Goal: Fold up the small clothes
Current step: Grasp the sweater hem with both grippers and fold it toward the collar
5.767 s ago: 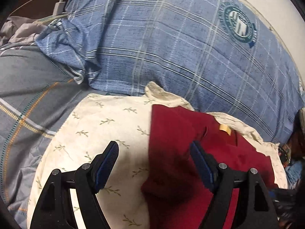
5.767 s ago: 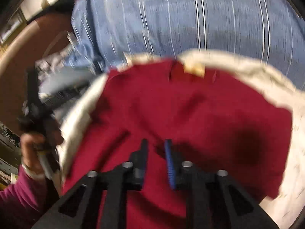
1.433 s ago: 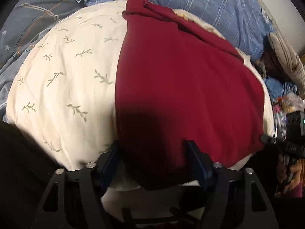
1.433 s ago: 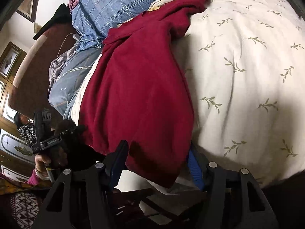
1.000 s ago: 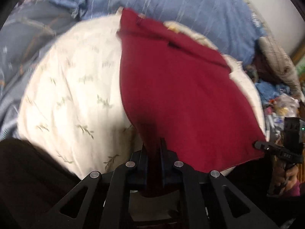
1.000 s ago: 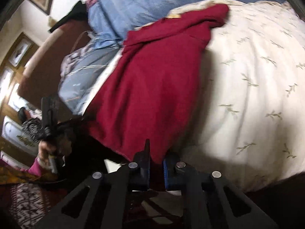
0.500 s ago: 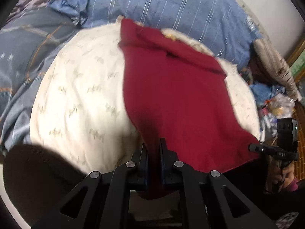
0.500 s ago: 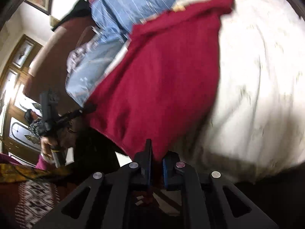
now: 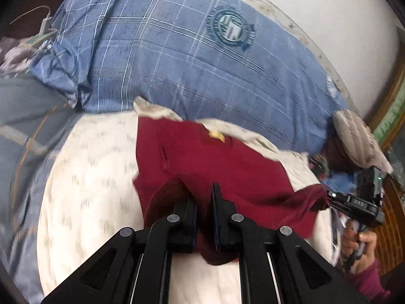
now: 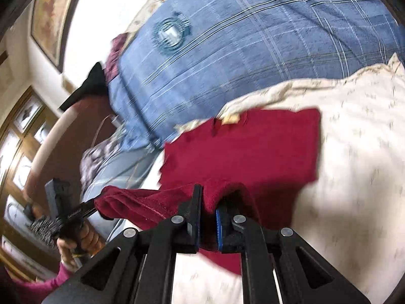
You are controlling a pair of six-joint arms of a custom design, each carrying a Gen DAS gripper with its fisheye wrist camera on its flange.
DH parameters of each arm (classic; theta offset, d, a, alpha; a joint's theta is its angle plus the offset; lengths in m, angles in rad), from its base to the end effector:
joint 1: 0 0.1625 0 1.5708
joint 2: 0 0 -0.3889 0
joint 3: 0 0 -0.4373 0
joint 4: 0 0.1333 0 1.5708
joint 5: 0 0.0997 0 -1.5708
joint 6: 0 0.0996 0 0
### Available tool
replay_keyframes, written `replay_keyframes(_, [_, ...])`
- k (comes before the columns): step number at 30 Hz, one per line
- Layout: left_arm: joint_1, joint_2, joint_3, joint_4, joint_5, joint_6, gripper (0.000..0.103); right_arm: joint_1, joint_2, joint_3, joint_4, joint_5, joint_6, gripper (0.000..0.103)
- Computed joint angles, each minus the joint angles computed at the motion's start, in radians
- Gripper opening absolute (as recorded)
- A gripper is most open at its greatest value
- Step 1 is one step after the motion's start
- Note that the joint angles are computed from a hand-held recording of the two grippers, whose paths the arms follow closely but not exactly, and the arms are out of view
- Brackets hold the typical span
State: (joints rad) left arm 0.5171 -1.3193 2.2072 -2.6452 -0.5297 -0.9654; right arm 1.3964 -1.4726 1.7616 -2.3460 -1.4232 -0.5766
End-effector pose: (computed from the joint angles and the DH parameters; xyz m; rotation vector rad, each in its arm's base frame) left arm -0.3089 -0.4279 0.1690 -0.0228 2.4242 -1.2954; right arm 0.0431 -0.6082 0.3844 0.6532 -2.9286 0.7735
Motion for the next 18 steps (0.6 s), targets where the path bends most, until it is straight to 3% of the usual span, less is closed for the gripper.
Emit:
replay_keyframes(6, [0.181, 0.198, -0.194, -0.208, -0.032, 0.249, 0.007, 0.014, 0.216, -0.222, -0.034, -0.052, 0.087, 0.008])
replay_keyframes(9, [0.258, 0.304, -0.319, -0.234, -0.067, 0.351, 0.009, 0.01, 0.327, -0.34, -0.025, -0.066, 0.133, 0.012])
replay_keyframes(12, [0.329, 0.344, -0.401, -0.191, -0.117, 0.341, 0.015, -0.009, 0.399, -0.418, -0.004, -0.064, 0.202, 0.017])
replay_keyframes(14, [0.36, 0.35, -0.425, -0.188, -0.154, 0.349, 0.028, -0.019, 0.418, -0.438, -0.014, -0.049, 0.23, 0.027])
replay_keyframes(15, [0.364, 0.35, -0.426, -0.196, -0.141, 0.354, 0.036, -0.025, 0.41, -0.422, -0.049, -0.035, 0.235, 0.046])
replay_keyframes(16, [0.36, 0.347, -0.423, -0.199, -0.108, 0.354, 0.061, -0.031, 0.393, -0.393, -0.1, -0.022, 0.239, 0.062])
replay_keyframes(17, [0.351, 0.345, -0.412, -0.237, -0.059, 0.366, 0.073, -0.037, 0.374, -0.366, -0.145, -0.01, 0.249, 0.065])
replay_keyframes(18, [0.348, 0.34, -0.398, -0.298, -0.051, 0.394, 0.073, -0.042, 0.357, -0.345, -0.164, 0.004, 0.246, 0.066])
